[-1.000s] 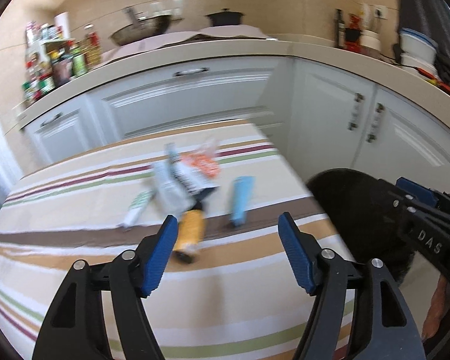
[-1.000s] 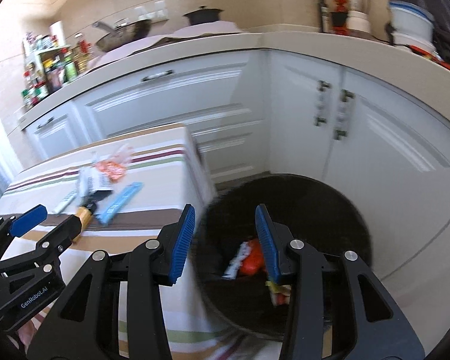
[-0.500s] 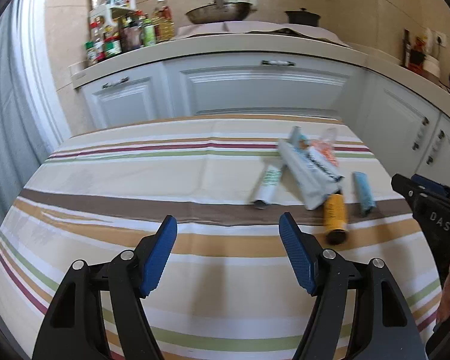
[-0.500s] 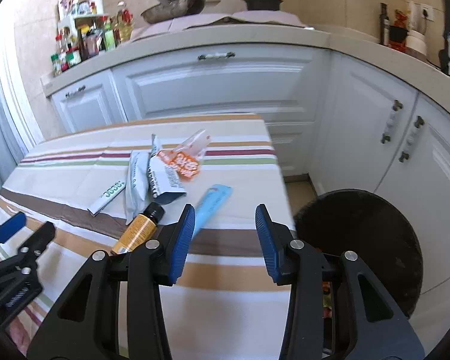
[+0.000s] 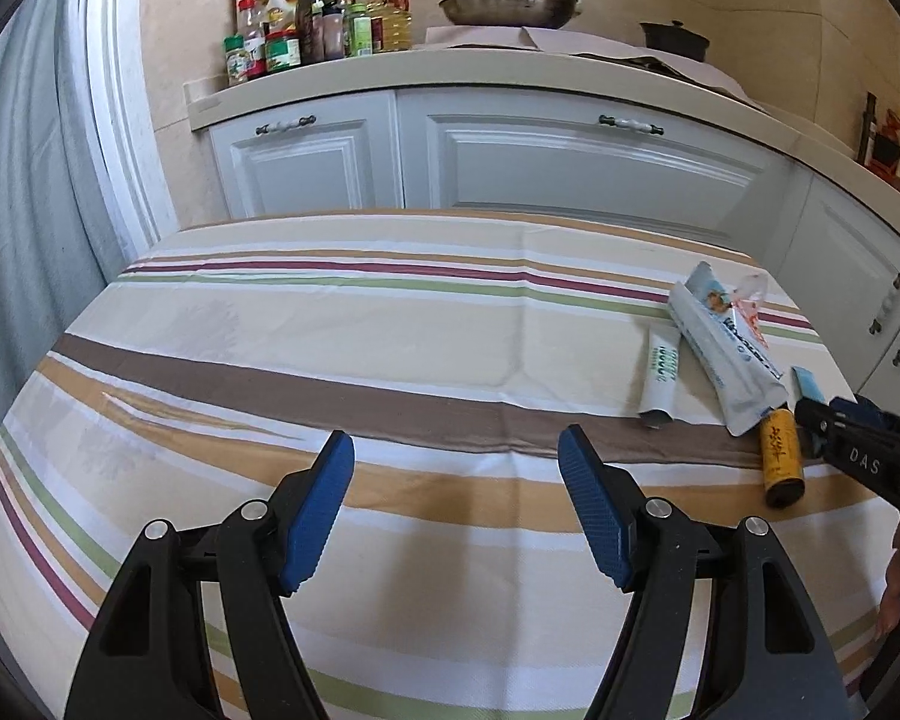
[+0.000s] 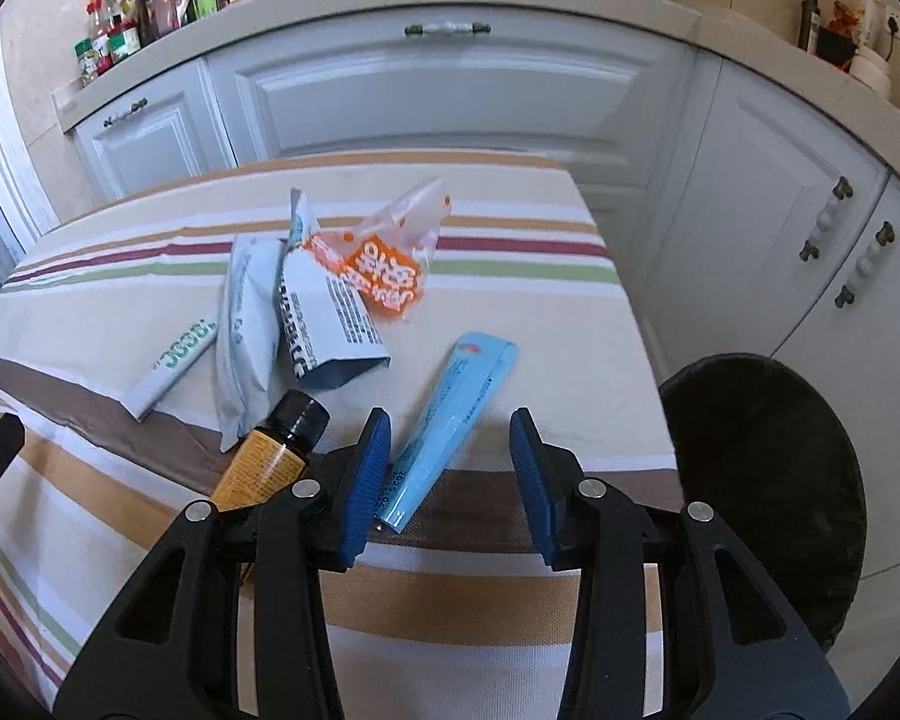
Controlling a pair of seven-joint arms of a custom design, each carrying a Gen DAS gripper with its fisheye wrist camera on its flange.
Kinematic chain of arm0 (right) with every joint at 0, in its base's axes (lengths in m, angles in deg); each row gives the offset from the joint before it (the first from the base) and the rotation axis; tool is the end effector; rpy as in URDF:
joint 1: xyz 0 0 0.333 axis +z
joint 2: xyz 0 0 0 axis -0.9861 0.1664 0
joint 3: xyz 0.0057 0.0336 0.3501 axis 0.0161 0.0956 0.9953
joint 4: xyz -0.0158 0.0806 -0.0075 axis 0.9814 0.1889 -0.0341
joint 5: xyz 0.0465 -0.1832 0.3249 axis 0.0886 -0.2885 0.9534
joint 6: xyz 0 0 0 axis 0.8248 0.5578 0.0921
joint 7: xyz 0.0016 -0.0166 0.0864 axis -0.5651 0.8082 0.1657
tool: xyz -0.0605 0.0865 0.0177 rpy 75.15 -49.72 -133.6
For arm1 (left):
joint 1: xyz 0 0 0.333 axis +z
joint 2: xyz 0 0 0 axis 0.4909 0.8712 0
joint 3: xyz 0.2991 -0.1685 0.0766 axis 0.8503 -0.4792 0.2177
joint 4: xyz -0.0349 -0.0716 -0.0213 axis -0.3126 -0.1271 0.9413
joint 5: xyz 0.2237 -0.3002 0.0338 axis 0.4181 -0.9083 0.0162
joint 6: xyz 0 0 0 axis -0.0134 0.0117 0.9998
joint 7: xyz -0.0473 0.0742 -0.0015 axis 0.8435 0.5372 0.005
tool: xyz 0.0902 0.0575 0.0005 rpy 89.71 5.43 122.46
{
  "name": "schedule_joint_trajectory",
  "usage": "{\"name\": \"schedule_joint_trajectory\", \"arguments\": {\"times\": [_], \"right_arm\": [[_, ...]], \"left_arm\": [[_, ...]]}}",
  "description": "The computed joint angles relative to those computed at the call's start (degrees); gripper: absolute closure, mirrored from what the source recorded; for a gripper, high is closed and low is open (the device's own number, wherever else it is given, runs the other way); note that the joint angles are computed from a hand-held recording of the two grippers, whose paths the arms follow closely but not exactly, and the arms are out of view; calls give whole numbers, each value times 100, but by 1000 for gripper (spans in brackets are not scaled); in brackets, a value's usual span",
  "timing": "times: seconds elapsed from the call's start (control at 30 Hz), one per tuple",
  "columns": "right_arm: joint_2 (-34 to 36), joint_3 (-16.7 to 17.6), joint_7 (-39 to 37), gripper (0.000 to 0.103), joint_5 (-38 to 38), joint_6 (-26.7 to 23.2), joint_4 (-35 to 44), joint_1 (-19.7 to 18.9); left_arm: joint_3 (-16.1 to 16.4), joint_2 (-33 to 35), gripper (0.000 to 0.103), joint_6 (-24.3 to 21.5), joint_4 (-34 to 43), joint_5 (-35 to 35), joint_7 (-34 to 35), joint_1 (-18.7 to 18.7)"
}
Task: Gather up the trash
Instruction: 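Carry the light blue tube to the bin with the right gripper while the left returns, then grasp the yellow-black bottle with the left gripper while the right holds the blue tube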
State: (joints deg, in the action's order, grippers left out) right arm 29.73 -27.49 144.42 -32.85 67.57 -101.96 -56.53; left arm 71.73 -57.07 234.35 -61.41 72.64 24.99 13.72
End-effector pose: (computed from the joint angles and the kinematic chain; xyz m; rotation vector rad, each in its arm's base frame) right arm 0.7291 0.2533 0.4614 -1.9176 1.7518 -0.5815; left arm 0.6450 -0.2360 0.4764 -1.8587 1.5505 -0.6618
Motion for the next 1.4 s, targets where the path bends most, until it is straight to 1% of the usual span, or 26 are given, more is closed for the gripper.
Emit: {"name": "schedule_joint_trajectory", "arguments": {"times": [0.03,0.1,0.13,0.27,0.4,0.6,0.77,1.0,1.13,1.2,1.27,1.33,1.37,1.4], "right_arm": [[-4,-10,14,74,-4,11,-11,4],[-14,-41,25,84,-44,12,-35,22],[-27,-34,20,87,-41,35,-66,11],[-131,44,-80,89,61,184,-266,-78],[-369,-33,-20,89,29,515,-686,-52],[-779,-275,190,89,-215,1039,-1369,56],[-1048,-457,423,89,-423,1364,-1822,80],[-1337,-681,815,89,-665,1608,-2322,36],[-1450,-719,955,89,-744,1722,-2534,-51],[-1481,-721,997,89,-762,1763,-2607,-89],[-1505,-722,1029,89,-773,1796,-2660,-118],[-1527,-714,1040,89,-767,1836,-2718,-156],[-1539,-716,1047,89,-769,1854,-2747,-163],[-1541,-713,1050,89,-762,1866,-2760,-176]], "left_arm": [[-7,10,34,7,11,-21,19,8],[-15,29,34,35,31,-47,55,10],[-18,40,34,45,42,-62,73,7],[-73,91,34,143,105,-180,231,-20],[-127,183,34,249,219,-308,447,-104],[-153,364,34,370,448,-516,790,-291],[-189,552,34,371,692,-770,1143,-426],[-181,872,34,267,1125,-1113,1599,-626],[-283,1076,34,171,1395,-1480,1971,-620],[-268,1155,34,121,1497,-1585,2087,-664],[-305,1237,41,47,1606,-1744,2269,-661],[-366,1308,51,-28,1699,-1957,2447,-626],[-415,1341,54,-62,1735,-2092,2544,-590],[-448,1369,60,-98,1771,-2207,2633,-567]]}}
